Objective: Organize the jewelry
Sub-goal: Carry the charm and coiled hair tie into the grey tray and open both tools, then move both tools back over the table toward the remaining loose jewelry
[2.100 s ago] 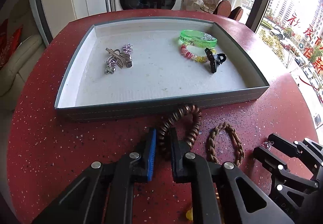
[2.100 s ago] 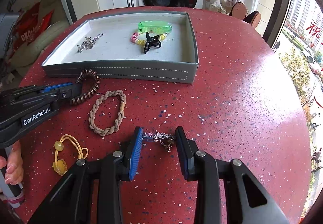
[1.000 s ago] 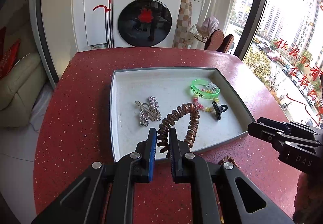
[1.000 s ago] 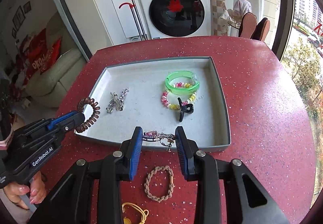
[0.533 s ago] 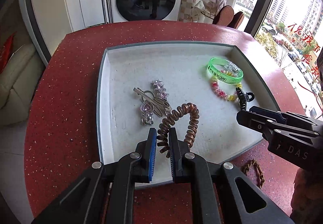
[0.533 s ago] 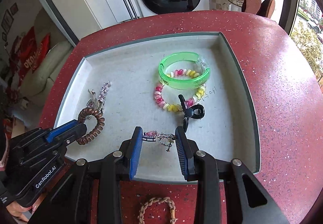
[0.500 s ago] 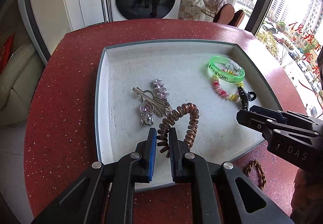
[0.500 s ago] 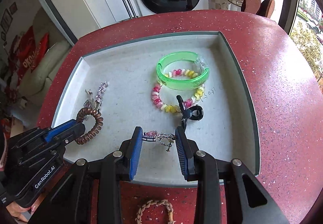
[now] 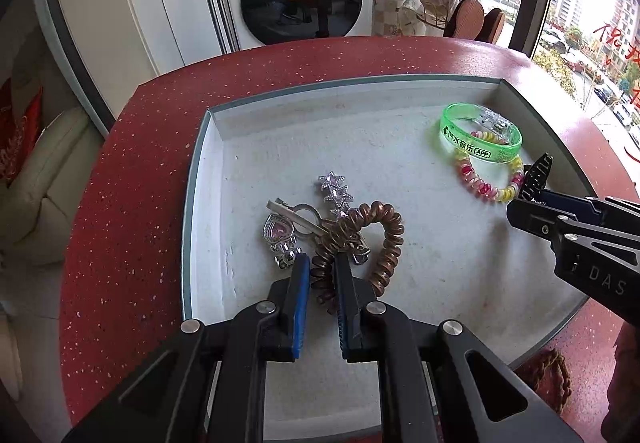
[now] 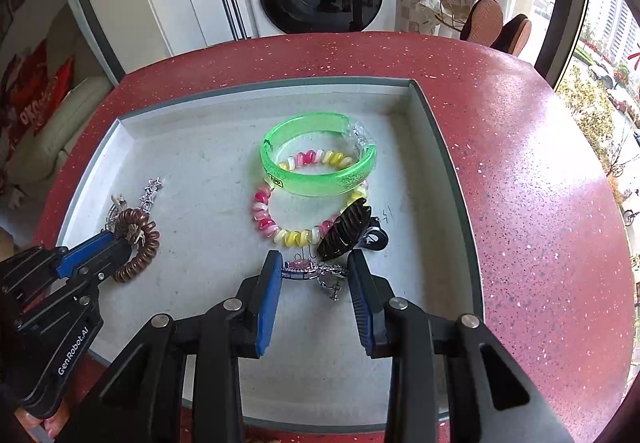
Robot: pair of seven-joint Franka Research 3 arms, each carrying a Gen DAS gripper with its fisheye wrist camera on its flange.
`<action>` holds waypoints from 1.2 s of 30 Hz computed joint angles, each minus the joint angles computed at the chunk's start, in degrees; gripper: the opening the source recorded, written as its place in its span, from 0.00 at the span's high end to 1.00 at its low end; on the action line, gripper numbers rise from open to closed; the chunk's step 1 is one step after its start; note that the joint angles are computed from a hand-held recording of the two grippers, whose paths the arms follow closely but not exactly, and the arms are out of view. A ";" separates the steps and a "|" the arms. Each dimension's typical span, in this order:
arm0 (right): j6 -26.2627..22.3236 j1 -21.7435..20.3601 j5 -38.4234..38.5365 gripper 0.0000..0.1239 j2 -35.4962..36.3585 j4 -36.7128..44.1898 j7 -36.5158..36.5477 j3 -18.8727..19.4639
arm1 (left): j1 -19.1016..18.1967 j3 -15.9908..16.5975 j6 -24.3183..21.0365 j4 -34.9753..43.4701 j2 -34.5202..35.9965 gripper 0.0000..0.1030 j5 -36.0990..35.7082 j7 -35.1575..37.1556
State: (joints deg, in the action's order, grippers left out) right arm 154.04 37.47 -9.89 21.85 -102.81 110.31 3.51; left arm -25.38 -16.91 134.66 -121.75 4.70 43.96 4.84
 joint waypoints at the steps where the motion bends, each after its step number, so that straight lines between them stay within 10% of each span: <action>1: 0.02 0.16 -0.24 0.70 -0.16 -0.22 0.10 -0.09 | -0.16 -0.07 -0.62 0.24 0.18 0.70 0.43 -0.03; 9: 2.33 -2.96 7.14 0.52 -2.07 -2.67 -4.07 2.84 | -0.48 -0.39 -0.81 -0.93 -1.41 0.70 2.05 -2.14; 36: 10.02 -5.75 23.52 0.46 -16.01 -18.23 -13.67 7.65 | -1.38 -5.13 -4.01 -7.30 -12.12 0.70 3.64 -9.93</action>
State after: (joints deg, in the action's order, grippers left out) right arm 164.06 31.72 13.63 5.84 -121.04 96.65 11.15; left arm -26.76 -22.04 130.65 -129.05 -7.42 47.60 -5.09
